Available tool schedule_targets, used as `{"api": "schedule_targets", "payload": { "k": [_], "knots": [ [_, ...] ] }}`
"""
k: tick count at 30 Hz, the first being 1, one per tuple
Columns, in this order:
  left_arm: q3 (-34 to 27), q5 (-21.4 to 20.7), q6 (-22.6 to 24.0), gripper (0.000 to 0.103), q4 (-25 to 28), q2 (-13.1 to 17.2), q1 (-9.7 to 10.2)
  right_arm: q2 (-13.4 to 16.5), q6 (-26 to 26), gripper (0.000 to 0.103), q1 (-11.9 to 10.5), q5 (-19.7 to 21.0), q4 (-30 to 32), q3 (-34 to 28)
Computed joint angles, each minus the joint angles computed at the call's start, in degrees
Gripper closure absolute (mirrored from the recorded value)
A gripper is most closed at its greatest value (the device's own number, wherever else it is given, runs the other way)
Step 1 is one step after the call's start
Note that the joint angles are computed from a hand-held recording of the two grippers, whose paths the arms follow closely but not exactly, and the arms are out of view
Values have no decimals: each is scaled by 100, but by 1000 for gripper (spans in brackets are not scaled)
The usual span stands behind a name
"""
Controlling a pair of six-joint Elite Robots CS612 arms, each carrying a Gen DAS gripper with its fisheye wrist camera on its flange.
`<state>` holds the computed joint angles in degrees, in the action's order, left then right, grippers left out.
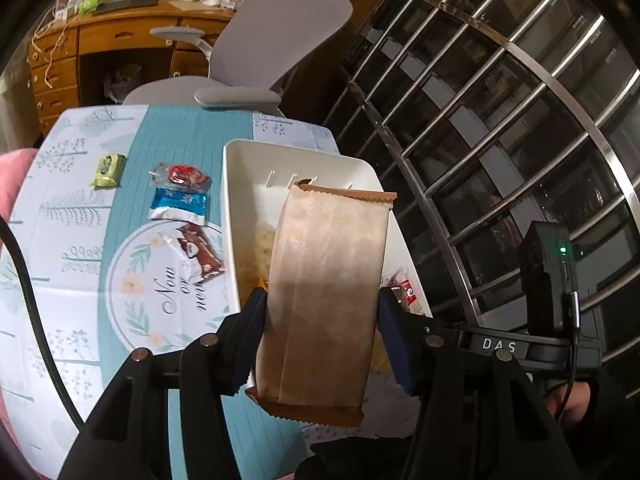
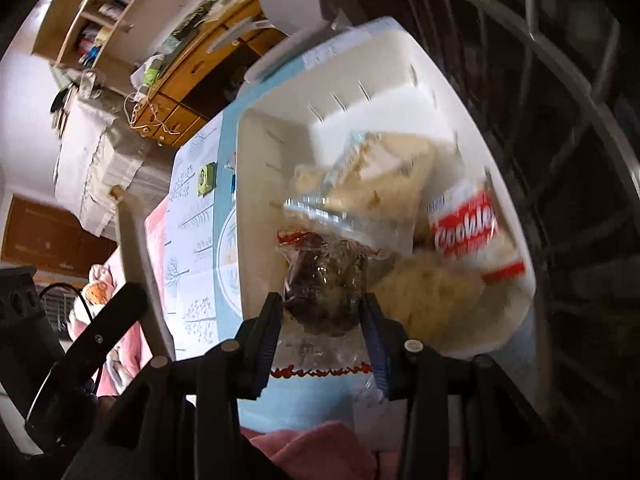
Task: Organize snacks
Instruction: 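Lower both packs into the tray and open both grippers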
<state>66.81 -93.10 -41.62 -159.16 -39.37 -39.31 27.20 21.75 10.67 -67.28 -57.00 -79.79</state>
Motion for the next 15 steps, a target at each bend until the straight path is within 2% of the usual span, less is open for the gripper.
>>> {"api": "schedule_targets", "payload": {
  "k": [5,8,9,10,11,15],
  "knots": [
    [-300,-187,21,49,161,184,-3,-4,-129,63,-24,-217,-307,16],
    [-464,-280,48,49,329,273,-9,36,-41,61,-76,-143,-454,-6],
    [-536,-297,53,43,441,307,-10,41,0,59,-92,-134,-449,-3],
    [-590,-330,65,33,534,331,-8,35,27,50,-101,-165,-403,5],
    [-634,-356,89,28,626,347,-10,29,53,47,-101,-203,-385,10],
    [-657,-295,172,27,720,342,-24,65,290,44,-133,-269,-428,-65]
  ]
}}
